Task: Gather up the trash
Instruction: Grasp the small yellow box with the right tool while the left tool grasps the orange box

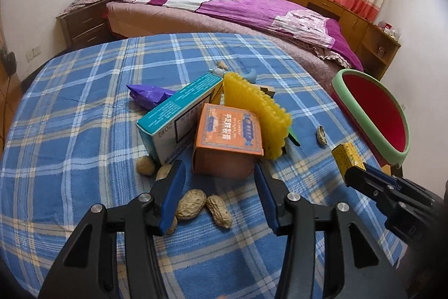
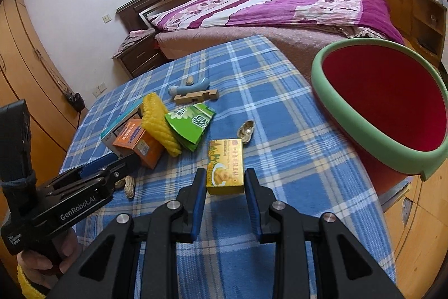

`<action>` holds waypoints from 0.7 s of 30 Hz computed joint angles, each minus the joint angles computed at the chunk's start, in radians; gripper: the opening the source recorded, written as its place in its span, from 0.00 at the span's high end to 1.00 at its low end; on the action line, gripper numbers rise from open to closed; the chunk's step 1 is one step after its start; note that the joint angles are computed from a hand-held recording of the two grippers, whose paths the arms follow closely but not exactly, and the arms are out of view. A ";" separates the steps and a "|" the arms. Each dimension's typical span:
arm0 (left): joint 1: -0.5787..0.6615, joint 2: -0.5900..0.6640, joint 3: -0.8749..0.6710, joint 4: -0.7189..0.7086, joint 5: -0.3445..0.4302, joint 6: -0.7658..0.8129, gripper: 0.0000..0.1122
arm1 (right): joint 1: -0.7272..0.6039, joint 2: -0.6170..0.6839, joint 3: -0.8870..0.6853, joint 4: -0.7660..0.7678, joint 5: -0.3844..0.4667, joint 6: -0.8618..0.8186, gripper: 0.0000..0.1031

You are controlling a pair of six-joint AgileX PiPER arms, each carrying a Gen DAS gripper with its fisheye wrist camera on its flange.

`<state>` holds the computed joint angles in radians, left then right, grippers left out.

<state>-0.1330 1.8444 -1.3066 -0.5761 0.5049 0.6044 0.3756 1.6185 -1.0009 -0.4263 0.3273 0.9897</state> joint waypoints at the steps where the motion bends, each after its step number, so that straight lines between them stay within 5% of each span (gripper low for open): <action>1: -0.003 -0.002 0.001 0.004 -0.004 -0.005 0.51 | -0.004 -0.004 0.006 0.006 -0.006 -0.004 0.71; 5: -0.010 0.000 -0.005 -0.006 -0.018 -0.002 0.38 | -0.020 -0.021 0.032 0.014 -0.028 -0.005 0.71; 16: -0.077 0.076 -0.111 0.224 -0.026 -0.198 0.38 | -0.066 -0.061 0.079 0.055 -0.058 -0.028 0.71; 21: -0.082 0.064 -0.086 0.225 -0.050 -0.204 0.53 | -0.086 -0.083 0.104 0.058 -0.077 -0.022 0.71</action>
<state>-0.2151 1.9080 -1.3923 -0.3515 0.4553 0.4002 0.2893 1.5357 -0.8965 -0.3685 0.2505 0.9678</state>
